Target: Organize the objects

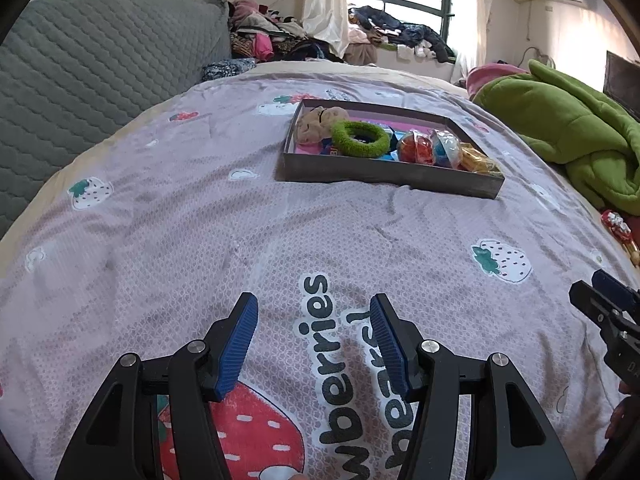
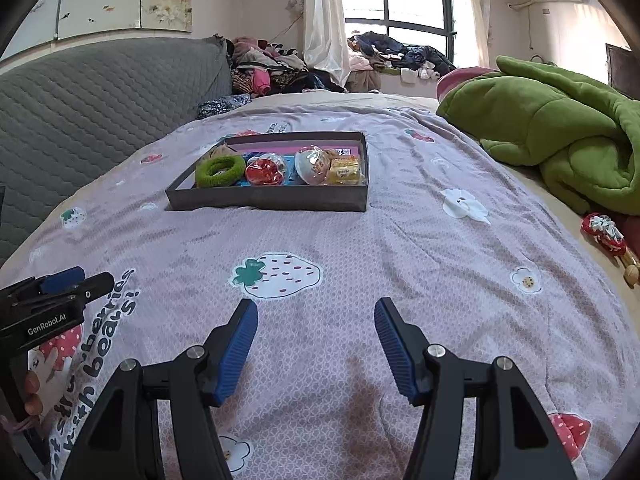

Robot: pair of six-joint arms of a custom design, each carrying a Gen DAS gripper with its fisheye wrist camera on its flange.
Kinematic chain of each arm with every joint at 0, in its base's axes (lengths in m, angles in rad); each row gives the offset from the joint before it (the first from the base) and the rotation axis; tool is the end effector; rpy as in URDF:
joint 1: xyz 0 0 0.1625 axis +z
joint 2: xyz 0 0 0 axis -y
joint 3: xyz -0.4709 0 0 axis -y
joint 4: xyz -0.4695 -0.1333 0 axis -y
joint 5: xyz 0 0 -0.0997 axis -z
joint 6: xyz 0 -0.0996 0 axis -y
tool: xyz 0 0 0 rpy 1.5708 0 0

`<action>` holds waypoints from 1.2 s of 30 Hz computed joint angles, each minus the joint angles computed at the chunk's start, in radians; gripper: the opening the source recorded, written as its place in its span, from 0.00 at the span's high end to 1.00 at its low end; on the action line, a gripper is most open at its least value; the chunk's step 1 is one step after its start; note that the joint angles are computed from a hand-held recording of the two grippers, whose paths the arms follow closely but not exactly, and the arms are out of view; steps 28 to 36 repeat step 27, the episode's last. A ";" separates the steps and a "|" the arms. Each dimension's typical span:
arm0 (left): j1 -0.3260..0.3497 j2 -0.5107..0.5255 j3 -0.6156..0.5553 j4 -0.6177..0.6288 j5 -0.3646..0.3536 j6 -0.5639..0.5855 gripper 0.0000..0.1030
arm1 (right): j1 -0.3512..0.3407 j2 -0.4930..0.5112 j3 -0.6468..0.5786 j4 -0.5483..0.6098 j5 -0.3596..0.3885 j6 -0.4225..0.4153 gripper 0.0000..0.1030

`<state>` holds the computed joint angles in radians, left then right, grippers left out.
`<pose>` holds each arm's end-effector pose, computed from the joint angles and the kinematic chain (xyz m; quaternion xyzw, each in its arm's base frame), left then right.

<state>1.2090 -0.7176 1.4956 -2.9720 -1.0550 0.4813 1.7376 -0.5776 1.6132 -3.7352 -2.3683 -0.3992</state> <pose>-0.1199 -0.8322 0.1305 0.3052 0.8718 -0.2814 0.2600 0.1839 -0.7189 0.0761 0.0180 -0.8056 0.4516 0.3830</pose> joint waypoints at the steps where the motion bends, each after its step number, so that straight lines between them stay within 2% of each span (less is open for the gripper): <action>1: 0.001 0.001 -0.001 -0.002 -0.003 -0.001 0.42 | 0.000 0.001 0.001 -0.002 0.002 -0.002 0.41; 36: 0.001 0.002 0.004 -0.016 -0.014 0.030 0.42 | -0.004 -0.001 0.001 0.011 0.000 0.016 0.41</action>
